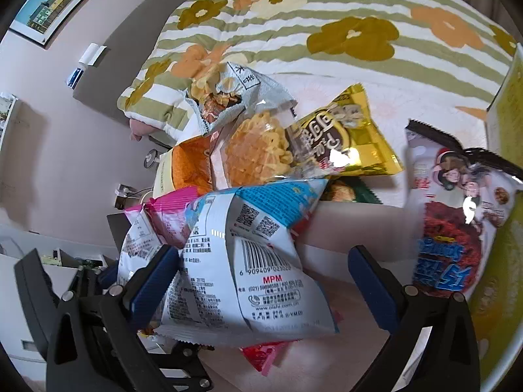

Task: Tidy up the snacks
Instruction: 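Grasp the white TAIRE bag with the left tool while the right tool grasps the blue-white bag, then carry both bags over the yellow box and open both tools to drop them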

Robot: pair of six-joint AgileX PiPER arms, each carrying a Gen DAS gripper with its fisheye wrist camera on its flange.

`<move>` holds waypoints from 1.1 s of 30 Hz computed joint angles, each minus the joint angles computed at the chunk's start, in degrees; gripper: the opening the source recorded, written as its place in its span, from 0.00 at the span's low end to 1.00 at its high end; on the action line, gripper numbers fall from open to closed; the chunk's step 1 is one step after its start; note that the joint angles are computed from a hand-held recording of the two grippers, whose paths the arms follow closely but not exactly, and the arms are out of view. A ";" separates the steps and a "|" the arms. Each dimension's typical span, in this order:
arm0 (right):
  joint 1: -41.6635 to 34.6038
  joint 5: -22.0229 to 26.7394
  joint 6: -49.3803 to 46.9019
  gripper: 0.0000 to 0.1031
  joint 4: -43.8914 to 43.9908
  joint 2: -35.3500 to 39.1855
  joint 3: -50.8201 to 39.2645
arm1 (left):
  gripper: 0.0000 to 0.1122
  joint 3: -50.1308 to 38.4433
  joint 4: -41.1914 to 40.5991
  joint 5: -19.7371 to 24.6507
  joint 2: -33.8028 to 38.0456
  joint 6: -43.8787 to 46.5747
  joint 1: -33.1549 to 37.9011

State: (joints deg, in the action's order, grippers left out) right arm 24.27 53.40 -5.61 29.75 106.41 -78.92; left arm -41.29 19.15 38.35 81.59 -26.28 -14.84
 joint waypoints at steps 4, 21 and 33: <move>0.84 0.95 0.82 1.00 -0.29 1.14 -1.47 | 0.80 1.07 -6.49 -1.91 -0.39 7.23 3.70; 2.80 -0.36 5.57 0.65 -1.76 -2.60 1.30 | 0.73 1.54 -21.36 -0.96 -8.89 24.78 11.11; -4.50 -1.39 0.70 0.64 3.17 -17.68 7.58 | 0.73 -5.96 -10.23 5.42 -15.47 8.24 0.00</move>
State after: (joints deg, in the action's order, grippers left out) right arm 19.77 52.01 -4.92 32.91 88.72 -71.34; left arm -47.25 8.92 43.77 66.12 -18.04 -14.83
